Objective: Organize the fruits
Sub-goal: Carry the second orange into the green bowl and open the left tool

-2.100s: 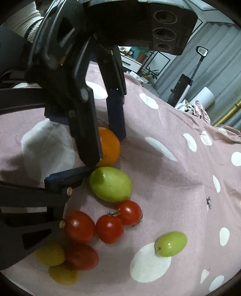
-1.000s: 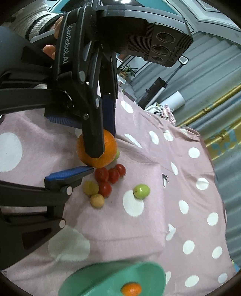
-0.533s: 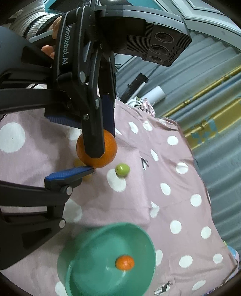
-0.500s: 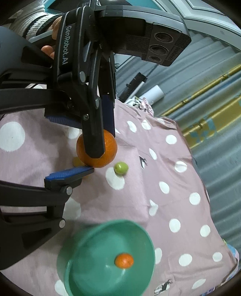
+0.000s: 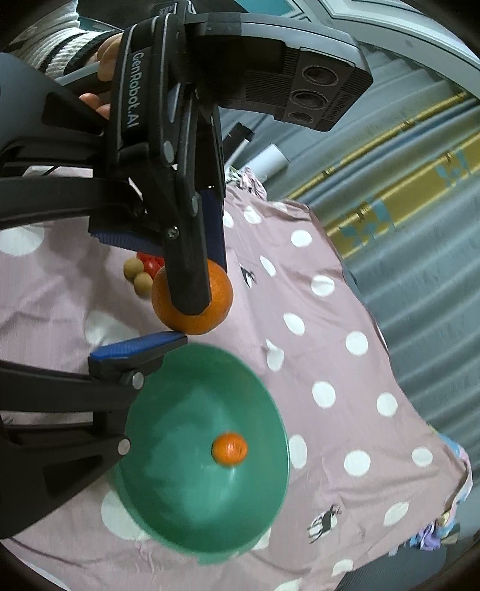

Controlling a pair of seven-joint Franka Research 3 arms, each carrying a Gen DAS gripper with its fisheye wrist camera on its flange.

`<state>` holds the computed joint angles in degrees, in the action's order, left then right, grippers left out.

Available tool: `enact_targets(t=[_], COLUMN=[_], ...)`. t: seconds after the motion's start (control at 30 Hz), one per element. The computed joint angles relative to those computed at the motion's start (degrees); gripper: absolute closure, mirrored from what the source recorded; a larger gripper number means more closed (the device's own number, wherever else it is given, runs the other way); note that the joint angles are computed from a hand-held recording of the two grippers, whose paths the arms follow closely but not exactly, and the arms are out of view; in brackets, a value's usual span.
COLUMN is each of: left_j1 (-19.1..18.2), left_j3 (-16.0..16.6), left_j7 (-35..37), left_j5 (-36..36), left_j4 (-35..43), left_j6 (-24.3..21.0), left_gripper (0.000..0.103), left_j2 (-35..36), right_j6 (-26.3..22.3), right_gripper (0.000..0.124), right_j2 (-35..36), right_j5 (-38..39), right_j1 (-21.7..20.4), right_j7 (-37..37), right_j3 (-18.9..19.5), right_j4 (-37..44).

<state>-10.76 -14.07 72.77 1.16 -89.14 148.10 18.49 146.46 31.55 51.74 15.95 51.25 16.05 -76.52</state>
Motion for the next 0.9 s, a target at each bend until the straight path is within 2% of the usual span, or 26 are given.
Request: enact_targets(t=[0.37, 0.67, 0.9], left_j1=[0.9, 3.2, 3.6], left_j3=[-2.4, -4.5, -4.4], left_j7=[4.1, 5.8, 4.9], left_j5=[-5.2, -11.9, -14.2], left_j4=[9.8, 9.6, 9.5], left_j6=[-2.9, -2.8, -3.0], left_gripper=[0.058, 0.058, 0.058], left_j2=[8.7, 10.5, 10.9], right_j6=[-1.1, -4.3, -5.2], right_gripper=[0.082, 0.08, 0.079], right_j2=[2.7, 4.8, 5.3], right_j5=[-5.2, -11.8, -14.8], right_j1=[-0.1, 0.8, 1.2], right_j7=[6.9, 13.1, 15.9], right_j3=[-2.3, -3.6, -4.1], right_j4=[2.9, 5.7, 6.5])
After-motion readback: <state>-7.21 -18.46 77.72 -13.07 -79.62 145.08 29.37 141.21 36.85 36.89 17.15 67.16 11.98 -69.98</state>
